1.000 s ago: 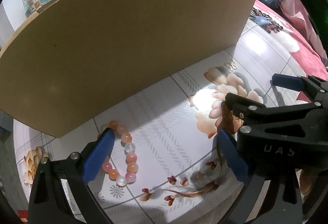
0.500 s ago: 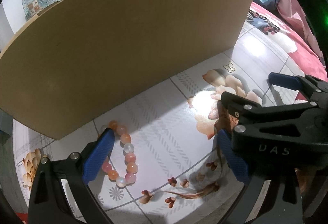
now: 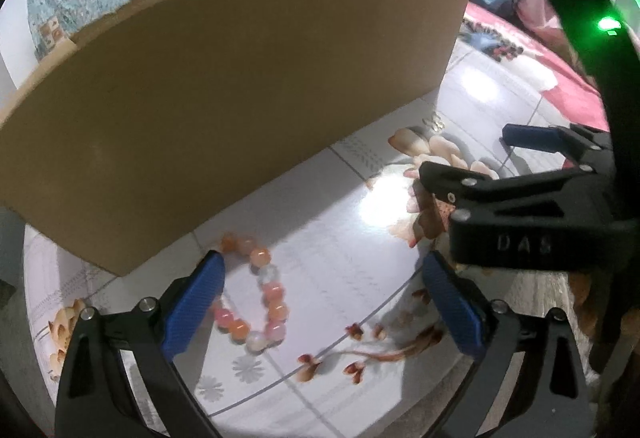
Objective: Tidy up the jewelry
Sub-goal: 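Lower the open left tool onto the pink bead bracelet and close it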
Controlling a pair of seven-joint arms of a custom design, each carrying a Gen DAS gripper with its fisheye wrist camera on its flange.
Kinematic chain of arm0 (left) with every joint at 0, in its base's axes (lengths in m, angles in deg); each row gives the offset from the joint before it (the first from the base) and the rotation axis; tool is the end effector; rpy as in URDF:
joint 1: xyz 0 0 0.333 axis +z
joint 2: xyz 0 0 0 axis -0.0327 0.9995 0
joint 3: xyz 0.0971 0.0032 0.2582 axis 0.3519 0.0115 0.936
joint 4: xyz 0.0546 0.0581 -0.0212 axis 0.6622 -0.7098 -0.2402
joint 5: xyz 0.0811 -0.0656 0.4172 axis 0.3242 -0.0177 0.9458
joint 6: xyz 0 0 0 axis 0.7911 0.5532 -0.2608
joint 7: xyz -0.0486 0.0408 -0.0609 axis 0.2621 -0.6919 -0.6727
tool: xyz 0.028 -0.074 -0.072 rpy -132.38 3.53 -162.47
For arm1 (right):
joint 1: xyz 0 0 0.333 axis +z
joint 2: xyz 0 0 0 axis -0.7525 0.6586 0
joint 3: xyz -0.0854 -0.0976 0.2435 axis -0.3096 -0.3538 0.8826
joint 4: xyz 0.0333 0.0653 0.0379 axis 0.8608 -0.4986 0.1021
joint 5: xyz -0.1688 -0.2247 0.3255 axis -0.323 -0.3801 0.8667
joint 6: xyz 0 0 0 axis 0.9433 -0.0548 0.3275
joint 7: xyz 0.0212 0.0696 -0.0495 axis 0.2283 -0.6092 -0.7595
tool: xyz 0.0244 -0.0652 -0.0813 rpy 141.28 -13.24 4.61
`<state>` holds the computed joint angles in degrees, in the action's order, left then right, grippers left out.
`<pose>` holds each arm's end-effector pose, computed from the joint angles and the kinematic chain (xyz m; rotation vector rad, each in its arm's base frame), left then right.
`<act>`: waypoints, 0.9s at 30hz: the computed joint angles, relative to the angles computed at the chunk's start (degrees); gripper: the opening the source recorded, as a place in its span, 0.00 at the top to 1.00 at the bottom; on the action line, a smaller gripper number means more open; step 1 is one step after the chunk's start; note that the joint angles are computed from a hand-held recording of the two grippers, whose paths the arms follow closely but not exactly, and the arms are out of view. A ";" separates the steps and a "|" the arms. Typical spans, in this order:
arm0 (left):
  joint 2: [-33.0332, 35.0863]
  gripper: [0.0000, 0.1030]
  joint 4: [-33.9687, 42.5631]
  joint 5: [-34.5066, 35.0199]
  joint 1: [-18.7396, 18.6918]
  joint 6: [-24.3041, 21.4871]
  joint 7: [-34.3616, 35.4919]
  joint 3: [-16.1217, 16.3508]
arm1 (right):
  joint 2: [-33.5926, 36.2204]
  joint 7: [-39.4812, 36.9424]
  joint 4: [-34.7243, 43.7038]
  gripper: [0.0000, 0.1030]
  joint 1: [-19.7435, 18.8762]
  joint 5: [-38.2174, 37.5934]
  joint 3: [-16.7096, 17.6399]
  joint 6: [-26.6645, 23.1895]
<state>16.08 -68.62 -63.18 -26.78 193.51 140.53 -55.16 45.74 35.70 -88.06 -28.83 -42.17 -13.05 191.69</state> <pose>0.6616 -0.4354 0.4570 -1.4387 2.3213 -0.7215 0.6802 0.2363 0.4970 -1.9208 1.9312 -0.5191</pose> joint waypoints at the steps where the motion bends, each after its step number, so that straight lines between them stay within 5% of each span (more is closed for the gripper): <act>1: -1.84 0.08 -2.90 -0.46 0.85 2.25 0.15 -0.27 | 0.00 -1.64 0.13 0.07 -0.41 1.14 0.42 -0.06; 9: -12.81 0.14 -20.01 -6.10 7.23 16.55 8.58 -4.30 | -4.73 -8.01 -8.60 0.07 -2.29 6.90 1.46 10.36; 13: -13.96 0.23 -21.64 -5.16 6.73 16.54 12.36 -4.26 | -7.21 -10.62 -12.09 0.08 -2.94 9.29 1.99 12.57; 19: -9.62 0.44 -15.56 2.22 2.71 12.96 10.36 -0.85 | -11.27 -17.53 -17.92 0.34 -4.94 20.02 3.45 17.15; 24: -5.62 0.63 -9.69 -1.90 3.89 7.29 11.21 -2.07 | -13.07 -24.54 -19.66 0.54 -6.04 29.41 3.93 17.32; 27: -4.35 0.69 -7.45 -3.50 4.14 5.55 11.29 -2.24 | -14.13 -26.91 -20.71 0.58 -5.99 31.04 3.94 18.03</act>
<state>11.72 -76.07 -66.67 -22.63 199.06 151.81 -57.41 31.61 8.79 -108.77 -34.82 -11.14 -9.11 209.72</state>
